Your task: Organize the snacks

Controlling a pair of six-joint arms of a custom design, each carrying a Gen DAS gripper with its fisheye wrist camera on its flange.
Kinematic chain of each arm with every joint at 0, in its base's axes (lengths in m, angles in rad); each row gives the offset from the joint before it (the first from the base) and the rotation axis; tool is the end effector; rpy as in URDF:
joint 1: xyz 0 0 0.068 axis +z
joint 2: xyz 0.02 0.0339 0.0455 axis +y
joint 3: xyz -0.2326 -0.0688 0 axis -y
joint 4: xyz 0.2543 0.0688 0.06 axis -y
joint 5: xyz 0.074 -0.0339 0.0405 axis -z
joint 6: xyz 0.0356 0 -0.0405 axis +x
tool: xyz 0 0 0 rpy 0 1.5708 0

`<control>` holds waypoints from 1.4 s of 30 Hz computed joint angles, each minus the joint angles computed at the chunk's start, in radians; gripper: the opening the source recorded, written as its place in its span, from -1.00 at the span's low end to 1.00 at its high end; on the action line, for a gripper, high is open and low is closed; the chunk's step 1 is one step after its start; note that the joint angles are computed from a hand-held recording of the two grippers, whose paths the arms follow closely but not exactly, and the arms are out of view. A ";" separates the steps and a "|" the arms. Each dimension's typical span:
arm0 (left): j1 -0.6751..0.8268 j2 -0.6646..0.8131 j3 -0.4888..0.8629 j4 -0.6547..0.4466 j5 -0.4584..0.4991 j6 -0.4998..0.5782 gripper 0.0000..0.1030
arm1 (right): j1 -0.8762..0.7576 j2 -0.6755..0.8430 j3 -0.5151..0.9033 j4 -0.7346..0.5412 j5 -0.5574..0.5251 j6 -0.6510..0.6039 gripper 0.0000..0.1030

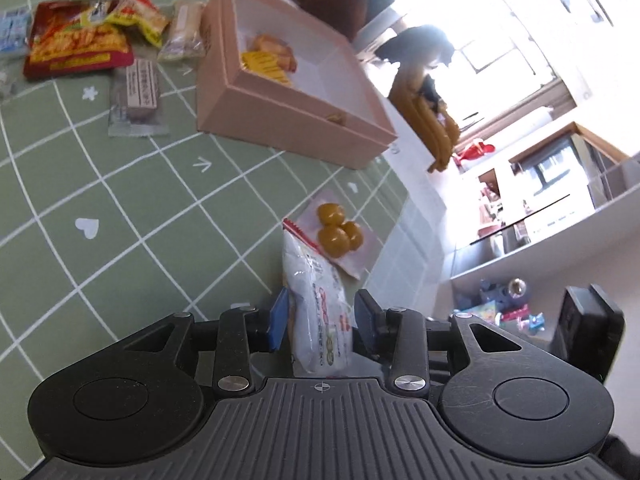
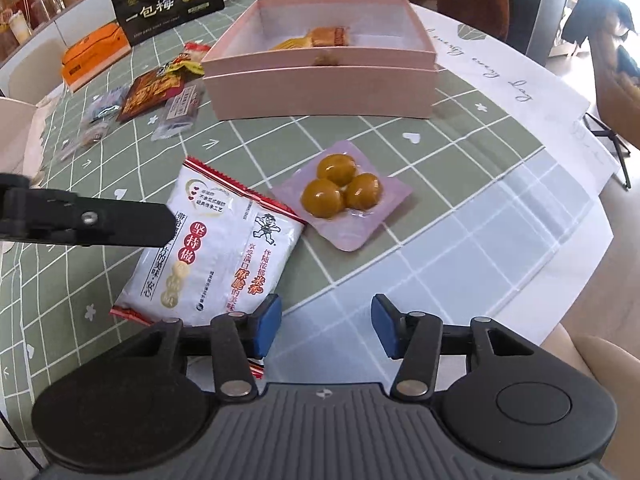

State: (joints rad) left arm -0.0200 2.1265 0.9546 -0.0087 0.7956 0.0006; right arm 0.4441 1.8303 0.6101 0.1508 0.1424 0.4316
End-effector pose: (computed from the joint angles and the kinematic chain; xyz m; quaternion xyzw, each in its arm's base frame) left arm 0.3338 -0.0321 0.0086 0.0844 0.9036 -0.3818 0.1750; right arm 0.2513 0.1140 0.0243 0.0116 0.9664 0.0425 0.2533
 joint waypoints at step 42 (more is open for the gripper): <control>-0.128 0.119 0.130 0.000 -0.036 -0.062 -0.04 | -0.029 -0.039 -0.097 0.091 0.025 -0.031 -0.01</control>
